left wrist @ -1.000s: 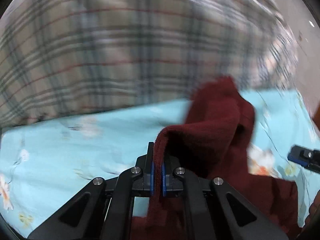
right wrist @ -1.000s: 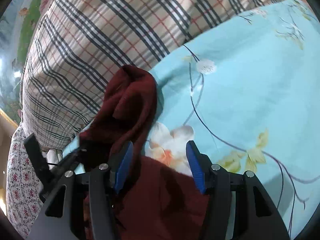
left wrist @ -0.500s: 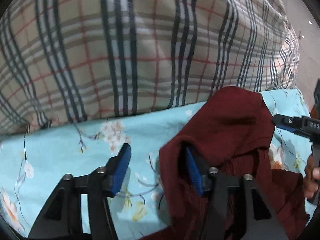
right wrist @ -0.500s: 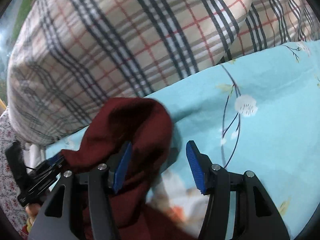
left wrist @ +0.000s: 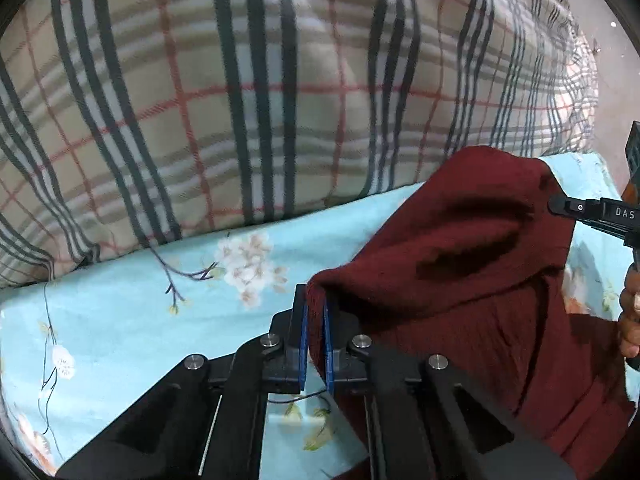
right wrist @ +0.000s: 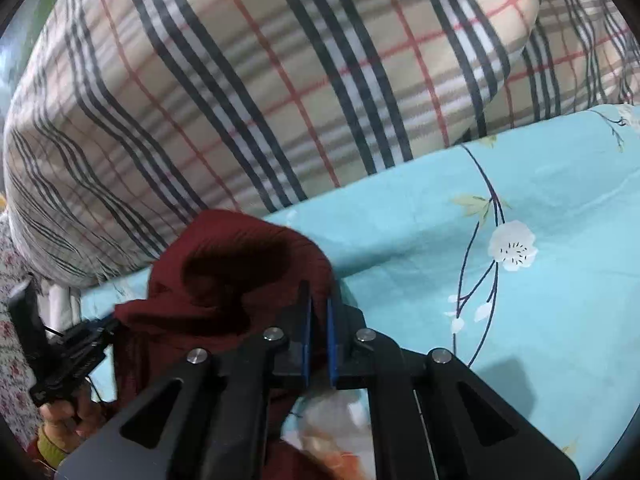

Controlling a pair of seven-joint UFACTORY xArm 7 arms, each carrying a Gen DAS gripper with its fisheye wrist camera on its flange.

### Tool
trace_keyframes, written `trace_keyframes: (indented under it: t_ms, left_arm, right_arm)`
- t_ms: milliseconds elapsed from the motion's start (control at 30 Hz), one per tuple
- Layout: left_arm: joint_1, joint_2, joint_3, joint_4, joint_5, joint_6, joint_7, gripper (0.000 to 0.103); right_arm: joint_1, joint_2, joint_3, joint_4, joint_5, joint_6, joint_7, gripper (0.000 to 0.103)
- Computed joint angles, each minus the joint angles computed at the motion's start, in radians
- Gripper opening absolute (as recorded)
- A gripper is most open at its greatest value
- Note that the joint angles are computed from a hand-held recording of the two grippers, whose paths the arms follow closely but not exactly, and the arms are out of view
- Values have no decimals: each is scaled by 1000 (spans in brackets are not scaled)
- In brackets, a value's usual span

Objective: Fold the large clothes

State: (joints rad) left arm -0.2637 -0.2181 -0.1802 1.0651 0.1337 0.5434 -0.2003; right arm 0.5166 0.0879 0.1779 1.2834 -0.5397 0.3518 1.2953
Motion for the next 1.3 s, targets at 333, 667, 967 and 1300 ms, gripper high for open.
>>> trace_keyframes:
  t_ms: [333, 667, 967, 1300]
  left_arm:
    - [-70, -412, 85, -284, -179, -89, 96, 3]
    - [-120, -967, 42, -649, -288, 151, 26, 3]
    - [-104, -1300, 74, -741, -326, 513, -67, 14]
    - [-197, -1279, 60, -730, -560, 466, -102, 40]
  right_arm:
    - [9, -246, 121, -114, -316, 56, 209, 4]
    - [50, -454, 344, -352, -150, 194, 245, 5]
    - [31, -550, 474, -421, 36, 216, 354, 41]
    - [-159, -329, 612, -268, -9, -22, 491, 55]
